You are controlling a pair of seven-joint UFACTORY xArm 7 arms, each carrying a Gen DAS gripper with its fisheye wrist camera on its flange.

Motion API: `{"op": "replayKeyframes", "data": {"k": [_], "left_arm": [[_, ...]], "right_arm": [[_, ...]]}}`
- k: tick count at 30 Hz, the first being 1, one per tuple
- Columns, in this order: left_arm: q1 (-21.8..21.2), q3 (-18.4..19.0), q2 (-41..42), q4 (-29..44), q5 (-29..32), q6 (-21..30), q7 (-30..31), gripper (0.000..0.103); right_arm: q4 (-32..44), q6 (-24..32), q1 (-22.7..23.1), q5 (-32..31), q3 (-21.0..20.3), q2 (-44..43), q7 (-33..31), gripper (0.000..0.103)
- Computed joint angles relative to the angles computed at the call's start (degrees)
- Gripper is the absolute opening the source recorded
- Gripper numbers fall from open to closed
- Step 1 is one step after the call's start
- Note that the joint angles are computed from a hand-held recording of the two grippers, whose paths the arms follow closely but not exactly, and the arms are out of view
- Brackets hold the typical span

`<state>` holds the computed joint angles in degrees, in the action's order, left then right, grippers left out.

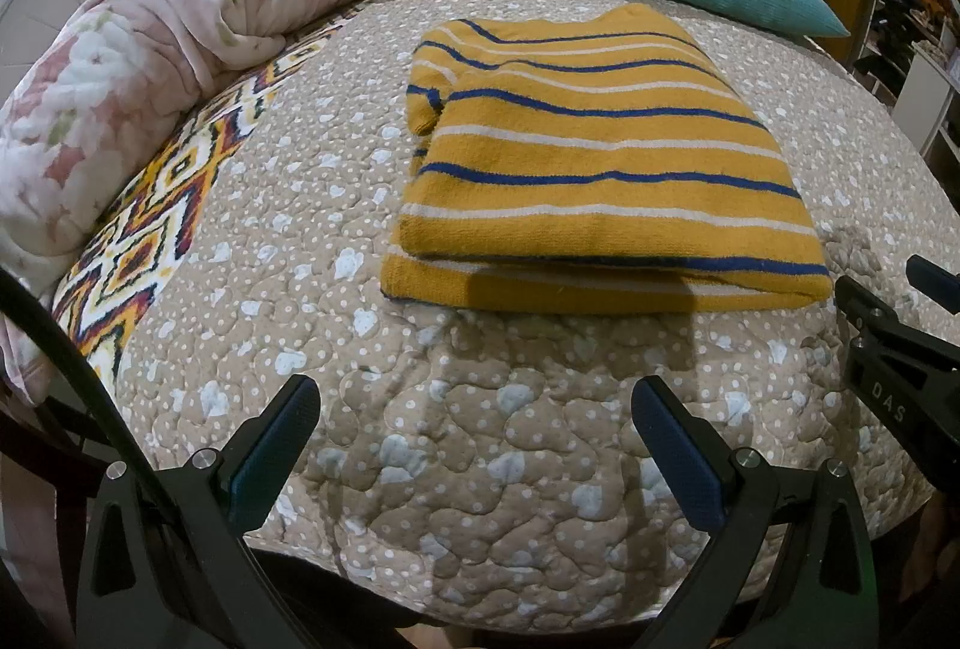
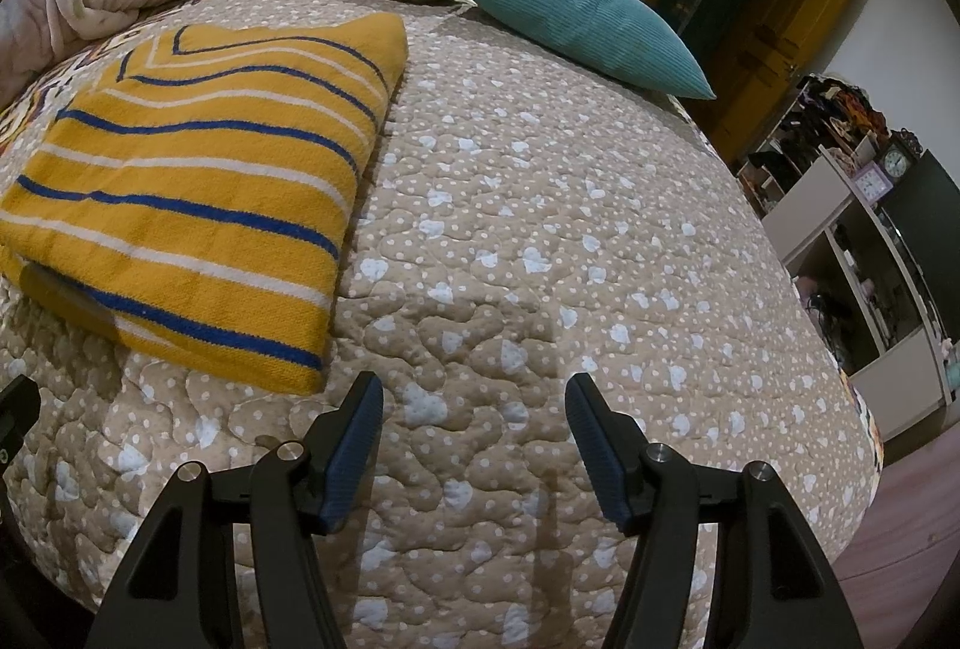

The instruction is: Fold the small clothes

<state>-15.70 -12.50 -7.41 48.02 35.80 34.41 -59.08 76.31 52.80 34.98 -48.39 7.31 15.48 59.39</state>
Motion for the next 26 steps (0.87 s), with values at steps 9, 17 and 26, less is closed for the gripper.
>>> {"op": "replayKeyframes", "data": {"k": [9, 17, 26], "left_arm": [[0.0, 0.1, 0.2, 0.0, -0.7, -0.2, 0.3, 0.103], [0.9, 1.2, 0.9, 0.8, -1.2, -1.8, 0.7, 0.103], [1.8, 2.0, 1.8, 2.0, -2.5, -2.7, 2.9, 0.103]], "right_arm": [[-0.2, -0.6, -0.1, -0.3, 0.0, -0.3, -0.1, 0.068], [-0.3, -1.5, -0.5, -0.4, 0.0, -0.9, 0.0, 0.068], [0.1, -4.4, -2.0, 2.7, 0.0, -0.9, -2.3, 0.068]]}}
